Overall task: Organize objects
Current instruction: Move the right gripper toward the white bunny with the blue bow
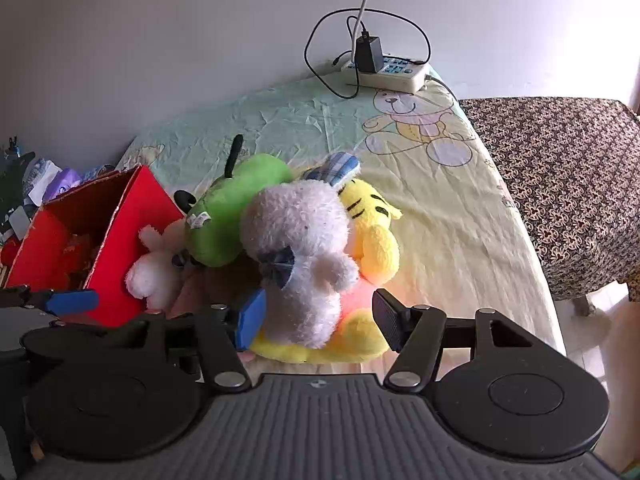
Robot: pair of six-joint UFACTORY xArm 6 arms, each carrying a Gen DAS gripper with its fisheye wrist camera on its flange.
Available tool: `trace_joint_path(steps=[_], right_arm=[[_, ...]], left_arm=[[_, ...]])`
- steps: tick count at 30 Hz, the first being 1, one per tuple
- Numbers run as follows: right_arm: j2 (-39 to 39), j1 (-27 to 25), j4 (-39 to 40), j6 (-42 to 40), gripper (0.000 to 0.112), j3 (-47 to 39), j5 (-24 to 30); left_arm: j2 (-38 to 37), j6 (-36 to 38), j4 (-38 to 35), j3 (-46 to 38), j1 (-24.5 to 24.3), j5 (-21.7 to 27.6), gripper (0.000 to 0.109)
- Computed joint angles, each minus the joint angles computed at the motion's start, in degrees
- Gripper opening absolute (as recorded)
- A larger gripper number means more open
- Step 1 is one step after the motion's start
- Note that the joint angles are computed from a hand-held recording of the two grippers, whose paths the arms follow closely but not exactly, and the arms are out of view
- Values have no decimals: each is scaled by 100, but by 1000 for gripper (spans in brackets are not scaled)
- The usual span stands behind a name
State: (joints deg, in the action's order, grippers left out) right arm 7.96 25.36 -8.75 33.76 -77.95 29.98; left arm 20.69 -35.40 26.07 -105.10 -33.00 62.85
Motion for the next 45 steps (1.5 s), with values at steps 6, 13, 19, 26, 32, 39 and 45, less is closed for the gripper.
trace_joint_path(steps=[6,13,19,26,32,39,45], right_arm=[[-43,-75,280,-323,63,121,-118],[-44,-174,712,-741,62,182,-247],[-64,-211,1234,-1230,61,252,-323],[-97,-199,1478,-1410,58,296,-332],[-90,-175,1373,-1160,54,307,-389],[-92,-143,1331,-1110,47,343,-363],[-28,-129,1424,-911,43,282,-291]], left_arm=[[186,-20,12,-222,-60,110,99],[399,21,-18,-511,-108,215,99],[423,-62,-65,-534,-132,291,99],[343,-87,-129,-372,-166,247,99],[83,84,-334,84,-60,-284,99],[-223,534,-1018,708,142,-1092,99],[-203,710,-1051,760,192,-1233,99]])
